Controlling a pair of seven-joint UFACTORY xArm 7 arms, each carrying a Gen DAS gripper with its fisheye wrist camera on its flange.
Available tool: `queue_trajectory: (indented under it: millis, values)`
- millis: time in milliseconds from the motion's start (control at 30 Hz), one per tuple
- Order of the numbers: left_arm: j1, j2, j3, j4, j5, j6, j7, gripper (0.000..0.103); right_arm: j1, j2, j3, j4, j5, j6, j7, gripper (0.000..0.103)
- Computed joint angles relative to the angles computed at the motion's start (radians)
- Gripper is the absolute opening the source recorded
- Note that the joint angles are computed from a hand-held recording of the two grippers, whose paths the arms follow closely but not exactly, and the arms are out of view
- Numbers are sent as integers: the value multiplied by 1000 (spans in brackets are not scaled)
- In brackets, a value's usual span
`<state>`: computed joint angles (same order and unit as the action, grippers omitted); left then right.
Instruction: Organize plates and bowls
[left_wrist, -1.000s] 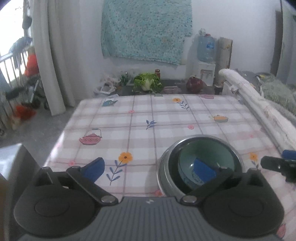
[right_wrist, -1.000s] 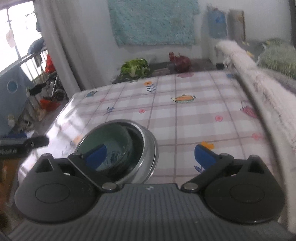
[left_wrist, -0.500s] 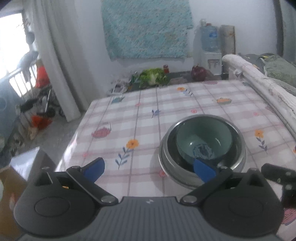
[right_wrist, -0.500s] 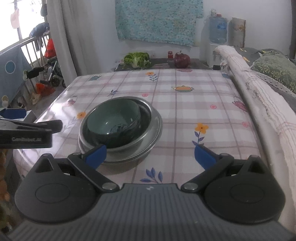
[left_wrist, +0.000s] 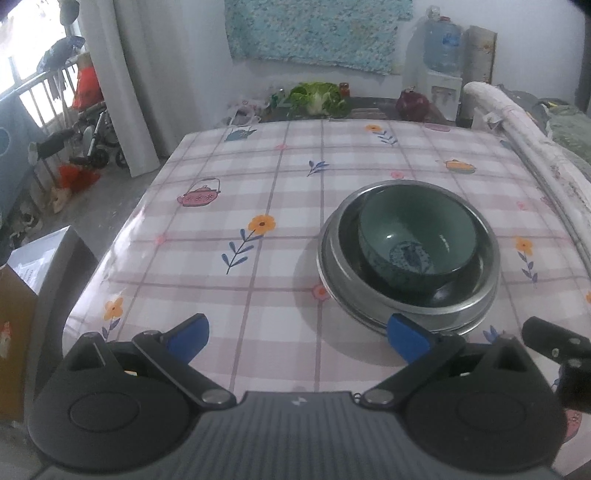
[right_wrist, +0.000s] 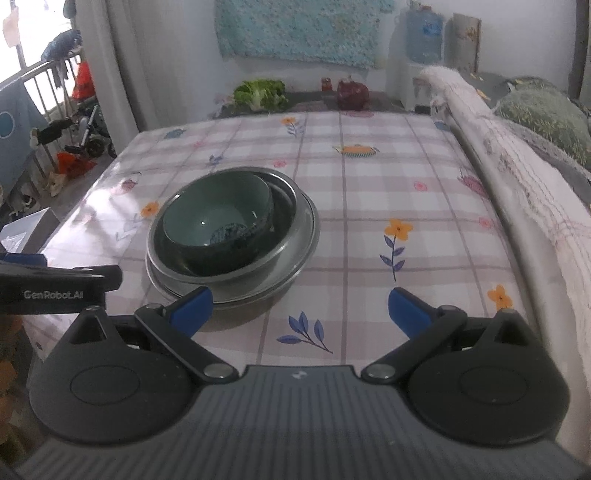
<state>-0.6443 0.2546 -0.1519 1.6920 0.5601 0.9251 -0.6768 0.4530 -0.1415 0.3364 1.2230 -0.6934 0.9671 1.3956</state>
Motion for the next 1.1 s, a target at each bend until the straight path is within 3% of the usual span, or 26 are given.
queue_trajectory:
  millis: [1100]
  values:
    - [-7, 10, -1, 21, -26, 33, 27, 103, 3, 8, -12, -9, 74, -11, 1, 102]
